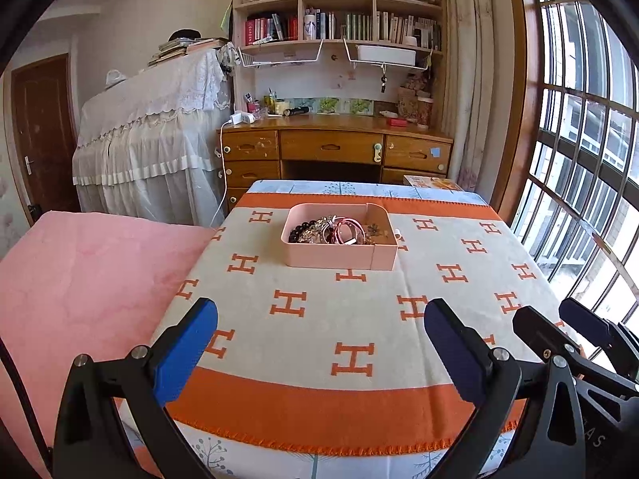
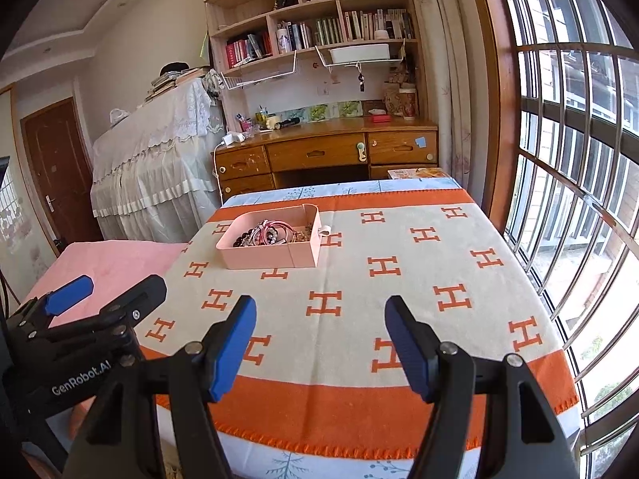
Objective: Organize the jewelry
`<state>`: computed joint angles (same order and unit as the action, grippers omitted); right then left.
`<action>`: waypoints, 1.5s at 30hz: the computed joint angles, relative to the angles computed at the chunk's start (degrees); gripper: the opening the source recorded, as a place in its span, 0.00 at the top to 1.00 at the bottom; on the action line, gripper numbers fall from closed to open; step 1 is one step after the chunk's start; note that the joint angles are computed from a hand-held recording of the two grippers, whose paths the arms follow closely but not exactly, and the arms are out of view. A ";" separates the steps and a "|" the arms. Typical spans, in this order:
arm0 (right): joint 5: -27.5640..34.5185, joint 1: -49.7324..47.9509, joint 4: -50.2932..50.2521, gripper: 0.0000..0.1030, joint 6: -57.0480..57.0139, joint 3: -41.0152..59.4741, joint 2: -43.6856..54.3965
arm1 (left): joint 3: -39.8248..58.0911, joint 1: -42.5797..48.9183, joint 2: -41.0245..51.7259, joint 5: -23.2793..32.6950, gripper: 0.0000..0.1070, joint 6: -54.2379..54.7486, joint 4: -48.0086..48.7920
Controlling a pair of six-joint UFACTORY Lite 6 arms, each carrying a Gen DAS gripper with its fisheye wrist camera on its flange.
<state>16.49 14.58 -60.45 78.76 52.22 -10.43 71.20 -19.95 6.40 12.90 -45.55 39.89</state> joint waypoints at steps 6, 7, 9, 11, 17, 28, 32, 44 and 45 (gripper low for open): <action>-1.26 -0.68 -1.59 0.34 2.34 -1.34 -0.51 | 0.40 -0.57 0.90 0.34 0.04 -2.60 2.65; -1.37 -0.73 -1.69 0.34 2.57 -1.33 -0.42 | 0.31 -0.49 0.88 0.25 0.04 -2.32 2.32; -1.44 -0.84 -1.81 0.34 2.55 -1.33 -0.35 | 0.37 -0.50 0.90 0.26 0.04 -2.36 2.40; -1.57 -0.93 -2.09 0.34 2.73 -1.41 -0.33 | 0.20 -0.60 0.88 0.39 0.04 -3.13 3.06; -1.89 -1.07 -1.97 0.34 2.95 -1.69 0.21 | 0.65 -0.02 2.20 -0.14 0.04 -1.70 1.61; -1.87 -0.87 -3.26 0.34 4.49 -1.74 0.66 | 0.23 0.37 2.60 -0.55 0.04 -2.00 2.14; -1.76 -0.83 -3.31 0.34 4.57 -1.72 0.69 | 0.51 0.31 2.67 -0.38 0.04 -0.90 0.96; -1.66 -0.66 -3.38 0.34 4.83 -1.59 1.02 | -1.17 0.87 2.26 -1.29 0.04 -0.80 0.89; -1.54 -0.37 -4.45 0.34 6.14 -1.81 1.14 | -1.56 0.96 2.18 -1.54 0.04 -1.04 1.11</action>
